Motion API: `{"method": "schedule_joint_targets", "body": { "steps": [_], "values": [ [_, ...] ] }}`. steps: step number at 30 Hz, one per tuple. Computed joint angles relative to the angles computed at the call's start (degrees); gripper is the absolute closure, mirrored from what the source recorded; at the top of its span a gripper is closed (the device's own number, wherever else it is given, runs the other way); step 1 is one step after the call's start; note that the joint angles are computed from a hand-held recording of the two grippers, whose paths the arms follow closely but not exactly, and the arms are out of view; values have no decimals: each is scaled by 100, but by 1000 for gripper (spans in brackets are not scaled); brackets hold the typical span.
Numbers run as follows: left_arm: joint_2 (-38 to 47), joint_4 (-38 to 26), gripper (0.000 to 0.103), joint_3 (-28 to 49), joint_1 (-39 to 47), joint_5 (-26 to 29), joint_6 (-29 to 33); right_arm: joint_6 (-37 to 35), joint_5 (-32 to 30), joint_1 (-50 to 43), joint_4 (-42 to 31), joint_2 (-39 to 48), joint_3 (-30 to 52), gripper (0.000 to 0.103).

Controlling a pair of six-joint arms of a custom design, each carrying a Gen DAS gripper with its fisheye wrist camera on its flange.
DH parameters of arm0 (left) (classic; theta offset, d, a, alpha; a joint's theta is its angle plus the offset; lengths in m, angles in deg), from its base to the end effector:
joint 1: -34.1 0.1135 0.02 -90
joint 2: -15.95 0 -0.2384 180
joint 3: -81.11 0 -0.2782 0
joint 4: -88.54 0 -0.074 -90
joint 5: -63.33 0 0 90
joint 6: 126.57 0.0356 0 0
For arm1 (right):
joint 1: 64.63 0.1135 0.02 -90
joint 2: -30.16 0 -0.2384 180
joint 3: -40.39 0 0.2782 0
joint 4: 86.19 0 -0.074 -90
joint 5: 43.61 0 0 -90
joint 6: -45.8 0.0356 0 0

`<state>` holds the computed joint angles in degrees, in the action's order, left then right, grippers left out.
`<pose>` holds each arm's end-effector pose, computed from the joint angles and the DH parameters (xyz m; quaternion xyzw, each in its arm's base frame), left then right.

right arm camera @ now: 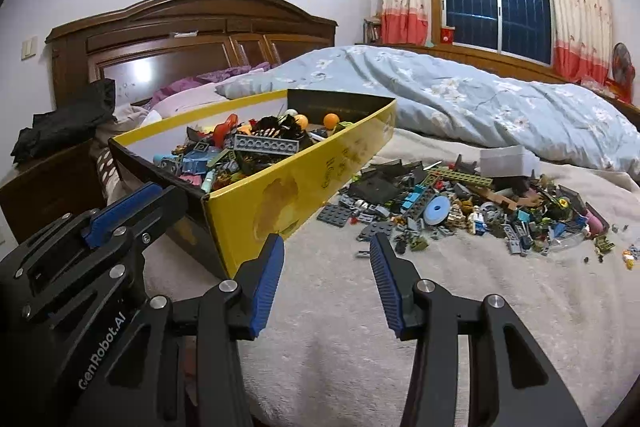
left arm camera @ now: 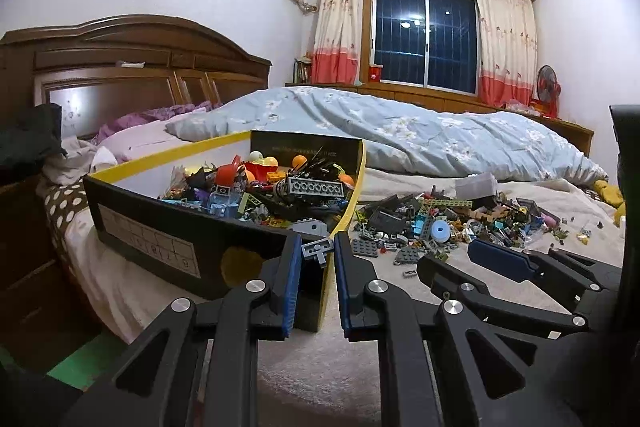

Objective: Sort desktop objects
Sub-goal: 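Withdraw both tools from the box toward the brick pile, then move both open tools down toward loose bricks on the bed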

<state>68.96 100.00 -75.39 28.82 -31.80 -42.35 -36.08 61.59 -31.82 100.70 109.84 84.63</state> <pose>0.2221 -0.0173 0.1330 -0.0298 0.8083 -0.0205 0.5876 0.2565 0.1542 0.1349 -0.1162 0.8468 0.0705 0.5142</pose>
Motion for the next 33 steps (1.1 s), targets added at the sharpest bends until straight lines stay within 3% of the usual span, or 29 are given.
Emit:
{"method": "schedule_joint_targets", "body": {
  "steps": [9, 21, 33],
  "values": [
    [486, 25, 87, 265, -153, -143, -244, 172, -67, -181, -68, 118, 75, 58],
    [877, -194, 87, 634, -249, 235, -541, 348, -83, -442, -345, -39, 66, 58],
    [1473, 83, 87, 956, -1418, -355, -412, 215, -168, -1182, -699, -1055, -636, 58]
  ]
}}
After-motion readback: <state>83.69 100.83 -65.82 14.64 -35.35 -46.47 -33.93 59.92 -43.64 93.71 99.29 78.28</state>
